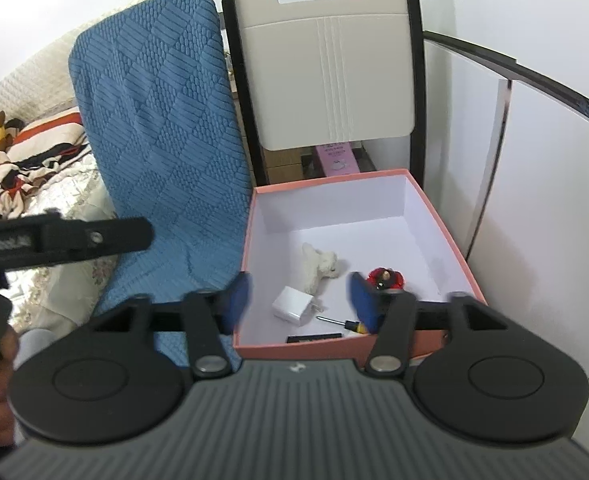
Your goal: Organize rigid objects
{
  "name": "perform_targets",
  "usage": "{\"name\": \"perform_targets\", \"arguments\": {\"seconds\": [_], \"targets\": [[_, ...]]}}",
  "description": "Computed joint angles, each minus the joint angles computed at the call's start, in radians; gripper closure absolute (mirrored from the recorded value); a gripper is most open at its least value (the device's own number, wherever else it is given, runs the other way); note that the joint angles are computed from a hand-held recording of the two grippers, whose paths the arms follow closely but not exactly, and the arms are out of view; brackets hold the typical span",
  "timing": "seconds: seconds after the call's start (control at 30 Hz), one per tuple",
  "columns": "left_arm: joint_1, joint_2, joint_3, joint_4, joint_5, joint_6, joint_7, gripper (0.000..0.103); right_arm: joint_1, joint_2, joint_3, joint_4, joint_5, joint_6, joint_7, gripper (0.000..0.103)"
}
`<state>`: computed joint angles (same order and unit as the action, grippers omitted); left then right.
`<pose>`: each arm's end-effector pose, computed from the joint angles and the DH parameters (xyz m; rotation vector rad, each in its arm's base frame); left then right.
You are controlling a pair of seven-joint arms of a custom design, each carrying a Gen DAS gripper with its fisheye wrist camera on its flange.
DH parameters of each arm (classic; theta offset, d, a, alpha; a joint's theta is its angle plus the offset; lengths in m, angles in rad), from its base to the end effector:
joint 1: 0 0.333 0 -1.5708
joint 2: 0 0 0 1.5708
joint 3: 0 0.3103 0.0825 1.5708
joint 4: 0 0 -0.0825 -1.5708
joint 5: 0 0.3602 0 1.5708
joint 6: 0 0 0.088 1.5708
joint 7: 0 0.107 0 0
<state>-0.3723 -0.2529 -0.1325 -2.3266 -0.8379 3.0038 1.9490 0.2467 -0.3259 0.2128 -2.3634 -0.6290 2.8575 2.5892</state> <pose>0.4480 -0.1914 0.5390 -1.7241 1.9391 -1.3325 0.4058 0.2467 0.5411 -1.6429 1.6522 -0.6336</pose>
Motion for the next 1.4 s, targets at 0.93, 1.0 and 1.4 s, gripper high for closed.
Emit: {"name": "perform_targets", "arguments": {"seconds": [0.93, 1.0, 1.4], "targets": [[0.015, 0.034, 0.001, -0.108, 0.074, 0.069, -0.034, 0.000, -0.009, 0.024, 0.033, -0.048, -0.285, -0.046, 0.336, 0.000], [0.018, 0.034, -0.001, -0.112, 0.081, 0.071, -0.042, 0.000, -0.004, 0.027, 0.030, -0.048, -0.281, -0.048, 0.333, 0.000], [0.057, 0.035, -0.034, -0.129, 0.210, 0.091, -0.149, 0.000, 0.008, 0.032, 0.023, -0.044, -0.276, -0.057, 0.325, 0.000]]}}
